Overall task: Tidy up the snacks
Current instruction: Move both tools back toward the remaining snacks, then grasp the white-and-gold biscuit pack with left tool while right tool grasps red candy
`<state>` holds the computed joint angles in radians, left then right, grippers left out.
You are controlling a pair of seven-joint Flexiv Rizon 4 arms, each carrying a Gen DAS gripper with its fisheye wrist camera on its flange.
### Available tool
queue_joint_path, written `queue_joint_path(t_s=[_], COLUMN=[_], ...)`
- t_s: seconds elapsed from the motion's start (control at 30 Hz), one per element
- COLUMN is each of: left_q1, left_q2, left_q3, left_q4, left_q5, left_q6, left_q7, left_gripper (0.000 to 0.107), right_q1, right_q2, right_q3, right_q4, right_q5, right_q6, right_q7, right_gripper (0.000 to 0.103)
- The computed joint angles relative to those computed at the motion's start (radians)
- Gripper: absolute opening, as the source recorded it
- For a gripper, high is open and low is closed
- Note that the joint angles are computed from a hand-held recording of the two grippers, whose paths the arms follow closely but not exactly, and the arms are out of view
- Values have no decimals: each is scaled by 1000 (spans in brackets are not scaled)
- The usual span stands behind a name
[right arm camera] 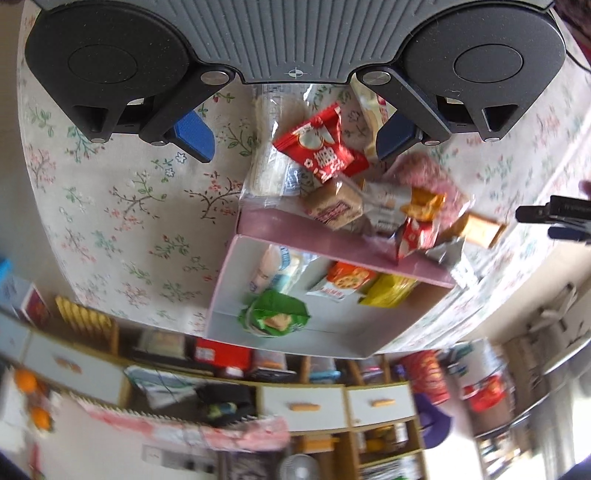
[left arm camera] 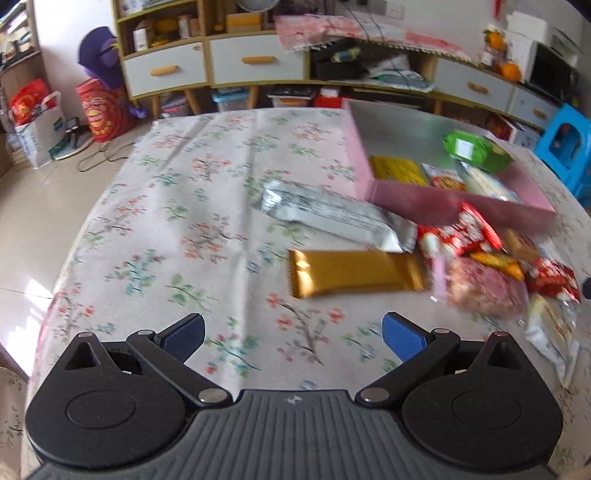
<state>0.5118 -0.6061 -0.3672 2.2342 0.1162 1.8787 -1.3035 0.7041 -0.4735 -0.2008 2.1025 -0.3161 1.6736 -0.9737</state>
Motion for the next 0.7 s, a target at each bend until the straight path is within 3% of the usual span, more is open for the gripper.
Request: queue_joint_path(t_s=[0.1,0.37,0.6,0.7], left_q1=[38,113,131,141], left_q2=[-11,-64,-118,-137], left_q3=[-64,-234,-315,-351], left_q4=[18,56,66,69], left_q5=[38,101,135,132], left_q6=[-15,-22,-27,-32], left_q7=[27,103,161,174], left_gripper=[103,102,102,99], right_q1=[-76,-135,-247,-257], right_q2=[-11,-42,-74,-82], right_q3=[79,137,260,273], right_q4=[4,5,-28,-40], right_q5=[-12,2,22,25], right_q6=[26,98,119,117], right_q7=[-63,-226,-310,-333], right_gripper=[96,96,93,82])
